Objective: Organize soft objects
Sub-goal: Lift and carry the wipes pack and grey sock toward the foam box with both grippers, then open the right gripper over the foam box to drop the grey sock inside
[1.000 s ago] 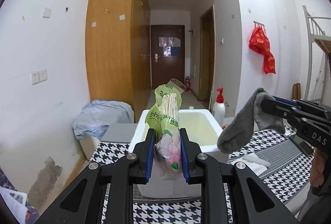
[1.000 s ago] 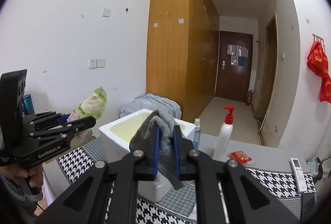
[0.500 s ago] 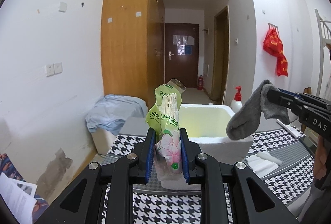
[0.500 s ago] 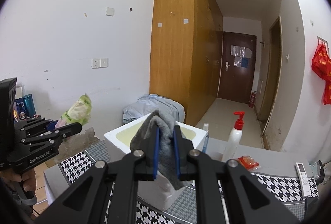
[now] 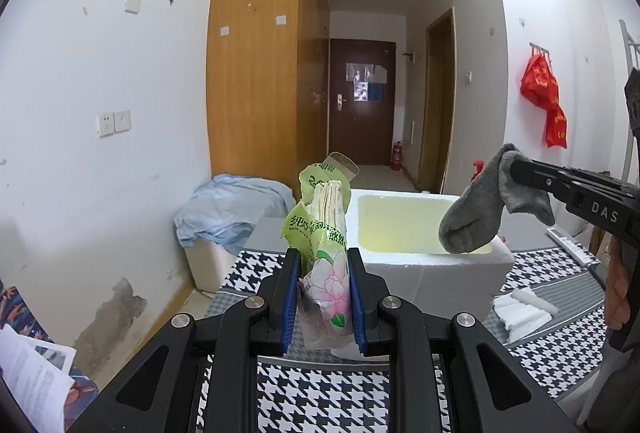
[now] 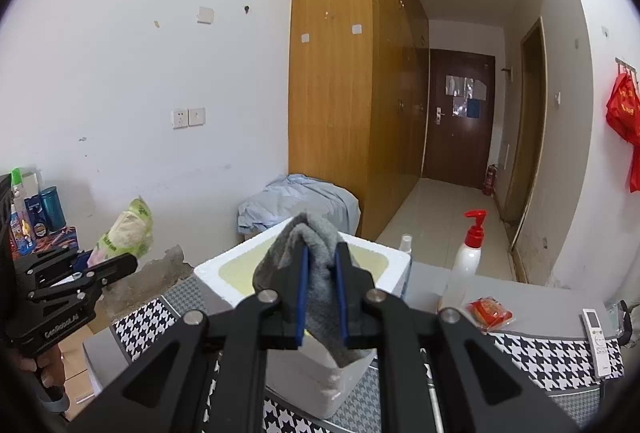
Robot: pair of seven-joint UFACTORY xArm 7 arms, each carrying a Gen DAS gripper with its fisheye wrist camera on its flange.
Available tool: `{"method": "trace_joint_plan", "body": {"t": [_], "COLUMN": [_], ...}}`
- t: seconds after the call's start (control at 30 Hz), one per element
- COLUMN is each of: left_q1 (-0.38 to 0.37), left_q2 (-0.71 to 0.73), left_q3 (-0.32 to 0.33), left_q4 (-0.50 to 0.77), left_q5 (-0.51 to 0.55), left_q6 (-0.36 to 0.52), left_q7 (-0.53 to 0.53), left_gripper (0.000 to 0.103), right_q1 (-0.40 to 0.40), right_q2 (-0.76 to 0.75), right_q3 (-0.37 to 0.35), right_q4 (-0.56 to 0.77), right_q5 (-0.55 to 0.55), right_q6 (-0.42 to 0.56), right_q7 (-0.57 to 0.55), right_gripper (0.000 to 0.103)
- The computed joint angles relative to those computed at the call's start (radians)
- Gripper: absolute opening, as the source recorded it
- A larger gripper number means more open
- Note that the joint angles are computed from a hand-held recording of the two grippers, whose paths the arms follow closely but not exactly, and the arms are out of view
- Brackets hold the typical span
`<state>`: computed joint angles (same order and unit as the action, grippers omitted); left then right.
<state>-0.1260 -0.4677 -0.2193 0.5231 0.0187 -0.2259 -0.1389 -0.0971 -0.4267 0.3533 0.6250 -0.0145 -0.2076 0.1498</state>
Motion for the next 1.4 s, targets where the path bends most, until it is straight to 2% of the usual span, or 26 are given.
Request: {"method": "trace_joint_plan", "body": {"t": [0.1,0.27,0.33,0.47,0.57,0.97,1.07,1.1,1.17,1.23,1.27,1.33,1.4], "left_q1": [-0.005,-0.012,-0.01,0.015,0.008,0.033,0.006,0.003,-0.004,0.009,0.016,0.02,0.023], "left_q2": [0.01,0.027,0.032,0.046,0.056,0.083,0.088,0.089,0.096,0.098,0.099,0.1,0.097], "left_q3": [0.011,0.027,0.026,0.001,0.01,-0.009,0.017,0.018,0.029,0.019,0.012,0.009,0.005], "left_q4": [0.0,0.002,0.005,0.008,0.013,0.041,0.04,0.039,0.043,0.046,0.048,0.053,0.053], "left_q5": [0.002,0.001,-0.003,-0.011,-0.009,-0.019,-0.014,-0.015,-0.013,-0.019,-0.021,-0.022,-0.022], "left_q6": [-0.009,-0.017,-0.019,-0.029,-0.027,-0.018,-0.019,-0.021,-0.021,-0.019,-0.018,-0.015,-0.019], "left_q7": [0.002,0.004,0.003,0.007,0.013,0.018,0.019,0.018,0.019,0.018,0.019,0.02,0.022], "left_gripper": [0.024,0.024,0.024,0.024,0.024,0.024,0.024,0.024,0.024,0.024,0.024,0.024,0.024], "right_q1": [-0.026,-0.022,-0.062,-0.08,-0.084,-0.188,-0.198,-0.198,-0.154,-0.104,-0.066,-0.002,0.017], "right_q2": [0.02,0.058,0.071,0.1,0.123,0.184,0.198,0.2,0.216,0.221,0.223,0.22,0.215], "right_q3": [0.023,0.019,0.058,0.067,0.067,0.151,0.157,0.155,0.114,0.066,0.029,-0.032,-0.05], "right_q4": [0.025,0.057,0.073,0.097,0.117,0.187,0.203,0.205,0.214,0.21,0.203,0.194,0.187], "right_q5": [0.0,-0.016,-0.021,-0.043,-0.067,-0.246,-0.293,-0.307,-0.311,-0.308,-0.297,-0.286,-0.286], "right_q6": [0.015,0.034,0.045,0.067,0.087,0.168,0.186,0.19,0.2,0.189,0.172,0.163,0.155], "right_q7": [0.005,0.012,0.024,0.045,0.065,0.226,0.271,0.285,0.285,0.287,0.281,0.263,0.261], "right_gripper": [0.016,0.016,0.016,0.016,0.016,0.016,0.017,0.02,0.035,0.056,0.06,0.074,0.083]}}
